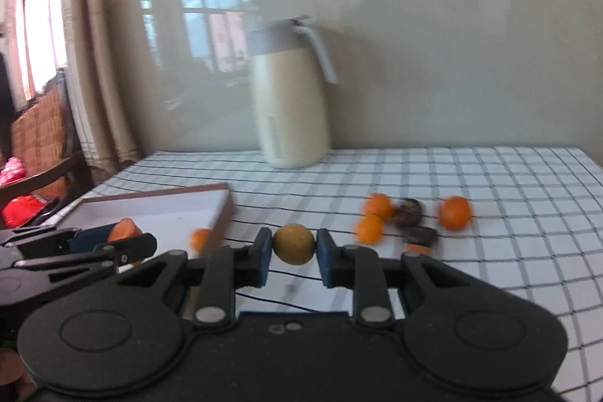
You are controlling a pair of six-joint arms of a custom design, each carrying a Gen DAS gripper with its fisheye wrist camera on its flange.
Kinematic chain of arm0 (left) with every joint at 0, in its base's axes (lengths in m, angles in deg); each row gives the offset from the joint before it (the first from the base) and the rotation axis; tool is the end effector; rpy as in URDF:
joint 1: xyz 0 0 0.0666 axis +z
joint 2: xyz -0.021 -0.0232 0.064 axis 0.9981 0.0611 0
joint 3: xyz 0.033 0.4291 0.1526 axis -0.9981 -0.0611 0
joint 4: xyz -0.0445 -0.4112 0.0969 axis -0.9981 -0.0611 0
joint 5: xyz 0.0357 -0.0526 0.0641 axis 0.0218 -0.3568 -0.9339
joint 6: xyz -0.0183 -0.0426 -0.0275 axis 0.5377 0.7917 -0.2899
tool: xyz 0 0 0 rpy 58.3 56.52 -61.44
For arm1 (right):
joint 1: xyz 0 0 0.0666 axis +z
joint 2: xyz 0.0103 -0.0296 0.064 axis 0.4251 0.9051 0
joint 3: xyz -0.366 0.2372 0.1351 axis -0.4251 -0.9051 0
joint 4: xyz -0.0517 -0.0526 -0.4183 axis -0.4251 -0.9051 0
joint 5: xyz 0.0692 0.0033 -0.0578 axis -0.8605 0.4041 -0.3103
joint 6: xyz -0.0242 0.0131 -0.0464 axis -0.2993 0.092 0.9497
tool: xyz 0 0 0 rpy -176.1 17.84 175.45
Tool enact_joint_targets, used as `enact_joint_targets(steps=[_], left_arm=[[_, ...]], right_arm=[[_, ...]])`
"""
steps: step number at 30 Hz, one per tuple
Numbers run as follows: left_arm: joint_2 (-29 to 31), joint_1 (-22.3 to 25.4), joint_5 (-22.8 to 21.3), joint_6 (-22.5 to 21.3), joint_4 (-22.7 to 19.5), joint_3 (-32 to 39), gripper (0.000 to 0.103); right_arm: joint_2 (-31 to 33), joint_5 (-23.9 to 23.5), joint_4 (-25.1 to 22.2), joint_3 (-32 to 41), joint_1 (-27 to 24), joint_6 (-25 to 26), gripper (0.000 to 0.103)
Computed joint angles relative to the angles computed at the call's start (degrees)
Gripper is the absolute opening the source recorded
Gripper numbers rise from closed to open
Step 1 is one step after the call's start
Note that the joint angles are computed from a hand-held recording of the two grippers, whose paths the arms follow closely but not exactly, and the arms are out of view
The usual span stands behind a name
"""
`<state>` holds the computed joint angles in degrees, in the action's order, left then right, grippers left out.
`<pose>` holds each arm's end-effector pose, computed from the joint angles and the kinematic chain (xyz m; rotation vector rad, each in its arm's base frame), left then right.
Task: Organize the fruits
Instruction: 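Carry both held pieces into the tray and open both tools to release them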
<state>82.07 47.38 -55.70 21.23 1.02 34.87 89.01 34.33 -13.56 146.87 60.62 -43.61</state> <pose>0.4415 -0.3439 0.2946 0.3780 1.9499 -0.1436 0.4860 0.3225 0.2732 0.1401 1.9722 0.1030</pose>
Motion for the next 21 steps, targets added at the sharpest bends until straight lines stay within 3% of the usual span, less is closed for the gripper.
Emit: enact_joint_targets(steps=[7,21], left_arm=[[-2.6,5.0,-3.1,2.1,0.9,-3.6,0.029],[-3.7,13.0,-3.3,4.2,-0.2,-6.1,0.029]], right_arm=[[4.4,-2.9,1.7,5.6,2.3,4.9,0.017],[12.2,-5.8,-2.9,16.2,3.7,7.0,0.017]])
